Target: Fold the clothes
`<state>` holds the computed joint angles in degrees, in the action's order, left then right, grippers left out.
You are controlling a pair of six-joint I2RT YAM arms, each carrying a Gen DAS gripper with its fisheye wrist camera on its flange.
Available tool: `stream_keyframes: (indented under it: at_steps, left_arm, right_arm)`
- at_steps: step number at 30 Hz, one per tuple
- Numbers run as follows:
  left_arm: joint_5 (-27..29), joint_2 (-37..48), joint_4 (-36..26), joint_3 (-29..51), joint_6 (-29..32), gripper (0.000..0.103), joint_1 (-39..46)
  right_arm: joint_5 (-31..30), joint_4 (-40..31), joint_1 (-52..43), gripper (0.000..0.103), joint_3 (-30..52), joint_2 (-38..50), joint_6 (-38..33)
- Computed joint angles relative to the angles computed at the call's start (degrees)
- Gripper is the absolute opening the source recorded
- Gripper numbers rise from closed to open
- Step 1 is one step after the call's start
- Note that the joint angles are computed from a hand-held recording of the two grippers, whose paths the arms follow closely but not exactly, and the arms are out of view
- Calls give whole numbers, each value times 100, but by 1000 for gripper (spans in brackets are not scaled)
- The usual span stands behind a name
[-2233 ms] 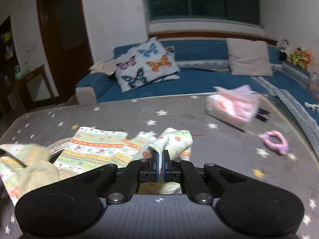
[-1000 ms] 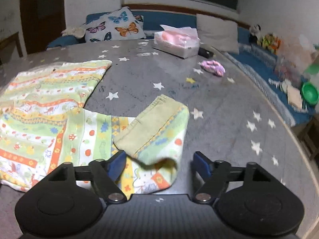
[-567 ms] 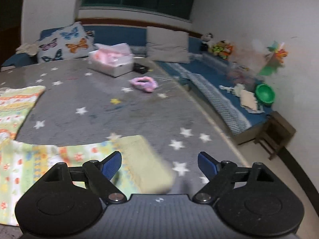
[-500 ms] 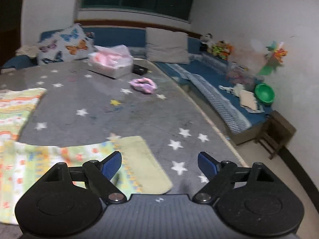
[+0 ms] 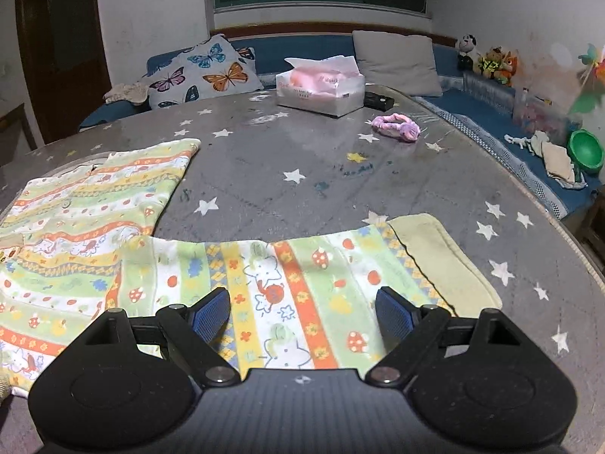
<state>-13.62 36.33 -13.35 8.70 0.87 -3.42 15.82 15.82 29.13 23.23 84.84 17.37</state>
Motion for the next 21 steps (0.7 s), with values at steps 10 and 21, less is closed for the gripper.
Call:
stream_keyframes:
  at_steps: [10,21]
  left_arm:
    - [252,-132,616,-251,142,4,910]
    - [1938,-633,160,-156,1033,3,5060]
  right_arm:
    - [22,122,1,92,56,176,-14]
    - [22,-102,76,92,104,39,-49]
